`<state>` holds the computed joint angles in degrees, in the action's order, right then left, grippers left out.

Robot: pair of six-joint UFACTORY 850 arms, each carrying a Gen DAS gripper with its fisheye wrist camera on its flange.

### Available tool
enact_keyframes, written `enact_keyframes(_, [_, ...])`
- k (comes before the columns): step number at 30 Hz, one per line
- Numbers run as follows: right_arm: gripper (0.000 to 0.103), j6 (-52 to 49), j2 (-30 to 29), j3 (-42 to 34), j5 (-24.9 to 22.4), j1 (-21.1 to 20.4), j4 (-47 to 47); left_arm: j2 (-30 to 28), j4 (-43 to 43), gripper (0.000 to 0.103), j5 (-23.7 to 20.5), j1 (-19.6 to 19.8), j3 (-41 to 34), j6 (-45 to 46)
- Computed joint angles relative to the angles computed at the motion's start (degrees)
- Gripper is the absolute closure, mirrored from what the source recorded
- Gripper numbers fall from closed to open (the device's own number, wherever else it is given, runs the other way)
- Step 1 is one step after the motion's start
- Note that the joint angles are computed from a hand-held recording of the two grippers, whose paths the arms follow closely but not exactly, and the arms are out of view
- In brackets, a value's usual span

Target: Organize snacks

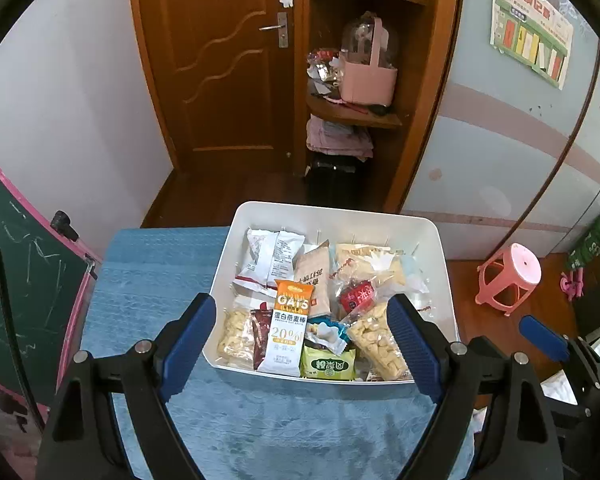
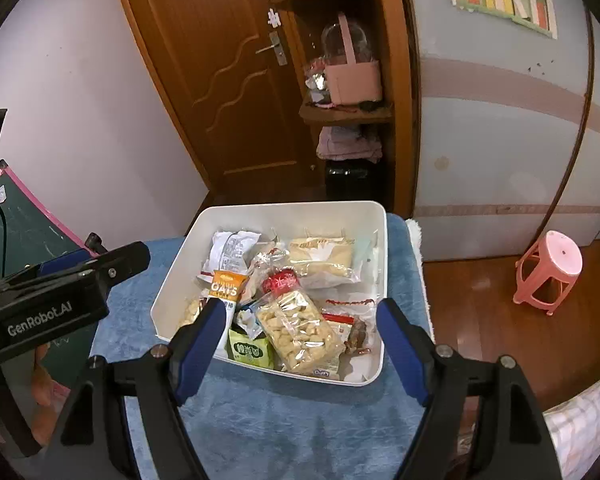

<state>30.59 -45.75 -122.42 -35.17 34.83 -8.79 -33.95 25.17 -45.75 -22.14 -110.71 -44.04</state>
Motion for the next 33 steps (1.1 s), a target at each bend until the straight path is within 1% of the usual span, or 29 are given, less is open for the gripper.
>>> enact_keyframes(6, [0.025, 2.71, 1.44, 2.1, 0.14, 0.49, -1.74, 2.07, 1.65, 0.016, 0.75, -0.12, 2.85, -2.72])
enact_keyframes(11, [0.025, 8.61, 4.29, 5.76, 1.05, 1.74, -8.29, 5.11, 3.52, 0.016, 2.0, -0.24, 6.57, -5.27])
enact_keyframes(15, [0.025, 11.02, 6.24, 7.51, 0.2, 2.82, -11.05, 8.44, 4.95, 0.016, 3.1, -0.58, 10.3, -7.0])
enact_keyframes(21, [0.025, 17.57, 10.7, 11.88, -1.15, 5.57, -17.68, 14.75, 6.73, 0.016, 4.91, -1.07, 16.6, -8.57])
enact_keyframes(27, [0.025, 22.05, 15.12, 15.23, -3.7, 8.91, -21.49, 21.68, 5.44, 0.016, 4.83, -1.88, 22.32, -6.98])
enact_keyframes(29, [0.025, 25.37, 16.71, 16.54, -4.87, 10.4, -24.34, 24.44, 4.53, 0.015, 5.32, -2.04, 24.82, -5.6])
enact_keyframes(33, [0.025, 28.74, 18.77, 18.21, -6.45, 12.65, -25.47, 29.76, 3.27, 0.014, 4.29, -2.66, 29.66, -3.42])
